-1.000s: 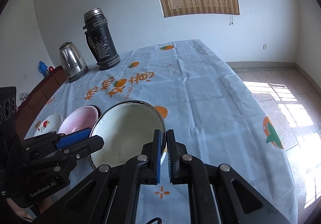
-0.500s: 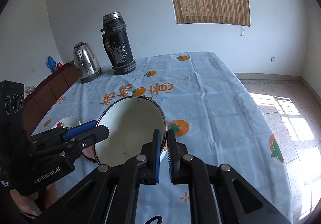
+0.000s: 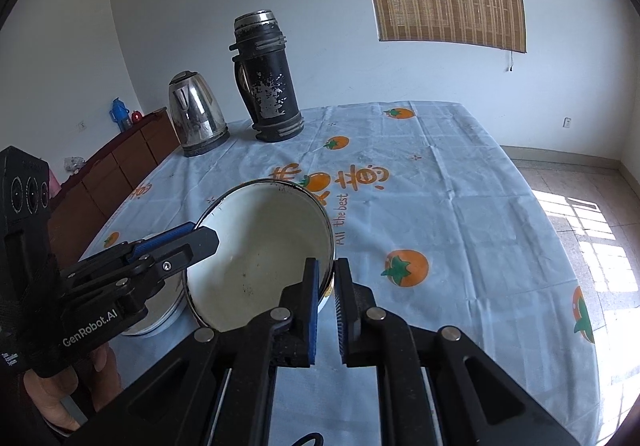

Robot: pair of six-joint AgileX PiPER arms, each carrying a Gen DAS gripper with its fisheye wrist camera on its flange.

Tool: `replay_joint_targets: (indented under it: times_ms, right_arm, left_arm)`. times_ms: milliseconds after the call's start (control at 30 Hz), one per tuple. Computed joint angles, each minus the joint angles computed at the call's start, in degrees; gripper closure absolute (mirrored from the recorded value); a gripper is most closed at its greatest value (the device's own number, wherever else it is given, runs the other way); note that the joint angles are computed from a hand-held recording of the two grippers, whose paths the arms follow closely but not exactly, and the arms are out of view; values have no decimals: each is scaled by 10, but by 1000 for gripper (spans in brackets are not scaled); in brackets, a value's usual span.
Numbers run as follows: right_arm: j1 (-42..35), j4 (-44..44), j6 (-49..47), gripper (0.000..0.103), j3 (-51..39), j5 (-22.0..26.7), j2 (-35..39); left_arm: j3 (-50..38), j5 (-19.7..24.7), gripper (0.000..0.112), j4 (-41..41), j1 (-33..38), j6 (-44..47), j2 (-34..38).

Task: Organize plates and bowls
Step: 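Lift the white enamel bowl and carry it over the pink bowl, then lower the white enamel bowl into the pink bowl with both grippers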

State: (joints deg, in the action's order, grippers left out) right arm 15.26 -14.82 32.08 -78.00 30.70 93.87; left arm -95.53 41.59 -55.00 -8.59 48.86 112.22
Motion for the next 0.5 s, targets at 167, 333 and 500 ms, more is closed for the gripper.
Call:
replay_joint_targets:
  times_ms: [167,333,500]
  right_arm:
    - [5,29,-24,94,-25,7,27]
    - [10,33,-23,93,-29,7,40]
    - [9,44,-30,93,-35,8,53]
  left_arm:
    - [-23,8,90,12,10,-26,18]
    - [-27,3,90,29,10,-42,23]
    - [-37,3,91,54,10,-67,32]
